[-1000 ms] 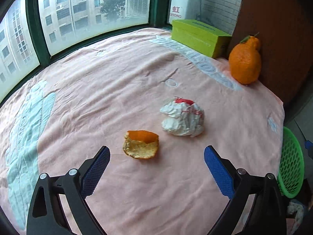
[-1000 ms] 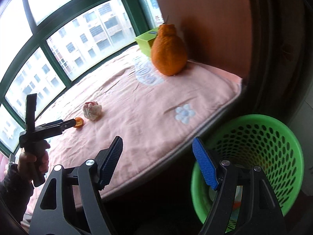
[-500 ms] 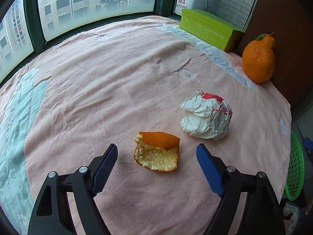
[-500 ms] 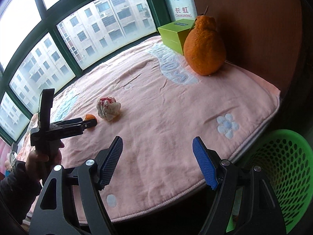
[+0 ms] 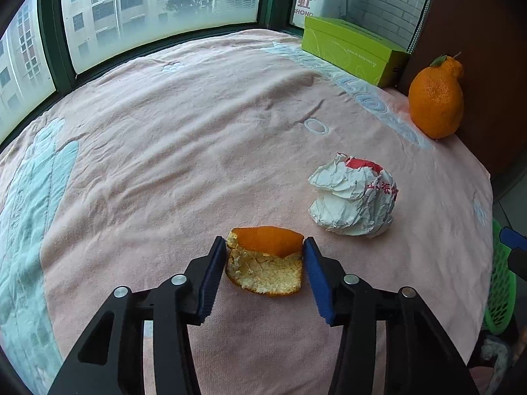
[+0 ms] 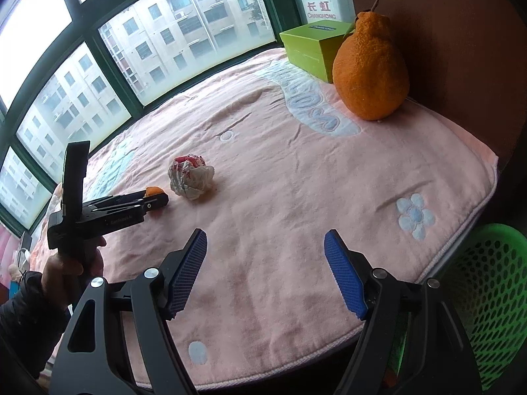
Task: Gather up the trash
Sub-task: 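Grasp the orange peel with the left tool, then grasp the crumpled wrapper with the right tool while the left tool holds the peel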
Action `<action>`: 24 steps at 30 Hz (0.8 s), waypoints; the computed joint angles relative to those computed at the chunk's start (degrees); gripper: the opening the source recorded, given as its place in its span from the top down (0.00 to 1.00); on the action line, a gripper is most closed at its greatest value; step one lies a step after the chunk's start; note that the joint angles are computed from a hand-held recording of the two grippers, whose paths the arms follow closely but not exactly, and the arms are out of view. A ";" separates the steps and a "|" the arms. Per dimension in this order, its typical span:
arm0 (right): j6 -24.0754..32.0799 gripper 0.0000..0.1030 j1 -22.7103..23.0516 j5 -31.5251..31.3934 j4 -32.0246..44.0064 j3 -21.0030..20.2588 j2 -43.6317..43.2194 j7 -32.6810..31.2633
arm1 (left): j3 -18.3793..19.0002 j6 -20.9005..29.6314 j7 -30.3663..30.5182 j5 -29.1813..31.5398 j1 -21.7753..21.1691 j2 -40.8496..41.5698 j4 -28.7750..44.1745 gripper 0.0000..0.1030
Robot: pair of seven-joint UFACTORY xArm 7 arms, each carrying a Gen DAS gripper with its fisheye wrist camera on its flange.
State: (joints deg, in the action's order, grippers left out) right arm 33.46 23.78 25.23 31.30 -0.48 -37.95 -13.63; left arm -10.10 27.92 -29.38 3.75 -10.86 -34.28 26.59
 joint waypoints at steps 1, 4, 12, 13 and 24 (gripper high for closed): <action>-0.25 0.29 0.26 0.18 0.19 0.02 0.45 -0.08 | 0.13 -0.10 -0.06 -0.13 -0.08 -0.36 -0.16 0.56; -0.93 0.29 0.95 0.61 0.64 0.31 1.45 -0.20 | 0.89 -0.19 0.41 -0.85 -0.54 -1.70 -0.80 0.59; -3.35 0.29 4.30 3.39 3.97 1.28 7.05 -1.58 | 2.31 2.39 1.57 -2.15 -0.07 -8.50 -2.41 0.62; -3.53 0.29 4.96 4.15 4.75 1.26 8.13 -2.00 | 2.61 2.89 1.86 -2.36 0.02 -9.54 -2.58 0.62; -5.80 0.29 6.12 10.06 13.86 5.51 21.73 -2.63 | 4.61 6.57 4.18 -4.93 1.49 -17.25 -4.40 0.62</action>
State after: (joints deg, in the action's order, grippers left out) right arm 27.65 29.90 35.29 45.16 5.03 -16.21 -16.26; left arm -5.49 34.50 -25.21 -1.18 -9.37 -51.53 22.19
